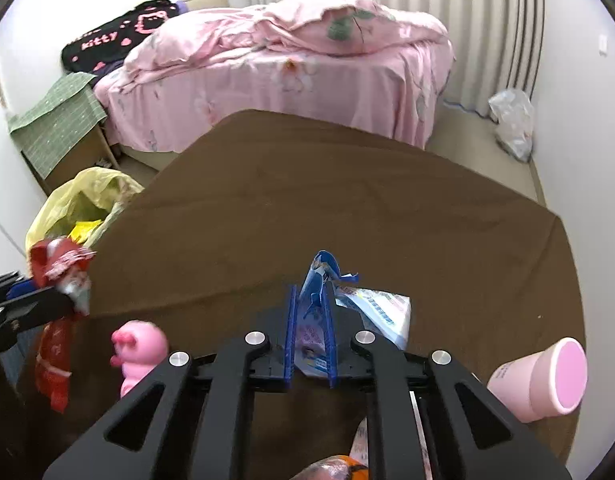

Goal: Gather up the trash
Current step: 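Carry the red and blue-and-white wrappers to the yellow trash bag and release both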

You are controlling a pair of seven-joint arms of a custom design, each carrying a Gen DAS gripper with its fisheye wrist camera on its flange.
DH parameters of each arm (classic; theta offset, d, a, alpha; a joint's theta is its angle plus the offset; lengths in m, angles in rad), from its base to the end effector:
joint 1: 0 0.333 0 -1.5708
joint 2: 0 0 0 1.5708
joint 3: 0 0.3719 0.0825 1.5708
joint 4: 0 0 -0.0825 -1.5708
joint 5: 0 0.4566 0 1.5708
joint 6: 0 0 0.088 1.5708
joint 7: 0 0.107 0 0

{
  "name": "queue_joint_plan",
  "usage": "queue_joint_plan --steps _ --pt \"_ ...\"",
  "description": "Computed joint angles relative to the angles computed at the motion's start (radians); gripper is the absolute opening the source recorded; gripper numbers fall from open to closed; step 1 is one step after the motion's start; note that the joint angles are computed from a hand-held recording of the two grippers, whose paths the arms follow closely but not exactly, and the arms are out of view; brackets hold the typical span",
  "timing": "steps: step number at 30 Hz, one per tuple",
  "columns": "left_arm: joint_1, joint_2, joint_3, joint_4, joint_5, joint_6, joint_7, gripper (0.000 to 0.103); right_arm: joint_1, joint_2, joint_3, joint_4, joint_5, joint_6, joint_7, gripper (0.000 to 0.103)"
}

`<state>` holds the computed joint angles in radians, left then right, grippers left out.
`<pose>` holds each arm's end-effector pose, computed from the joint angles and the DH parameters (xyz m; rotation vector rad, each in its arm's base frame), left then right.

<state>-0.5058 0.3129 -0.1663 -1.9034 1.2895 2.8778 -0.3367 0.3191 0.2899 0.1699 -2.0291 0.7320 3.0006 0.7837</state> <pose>0.5331 -0.4830 0.3950 -1.9375 1.7497 -1.1299 0.6428 0.2796 0.3748 -2.1331 1.1812 -0.3548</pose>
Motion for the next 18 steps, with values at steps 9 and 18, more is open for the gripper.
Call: queue_joint_plan --steps 9,18 --pt "-0.010 -0.025 0.000 -0.004 0.039 -0.034 -0.022 0.028 -0.101 -0.096 0.133 -0.043 0.400 0.030 -0.373 0.010" --pt "0.033 -0.176 -0.038 -0.117 0.133 -0.184 -0.116 0.028 -0.031 -0.183 0.106 -0.033 0.697 -0.034 -0.648 0.010"
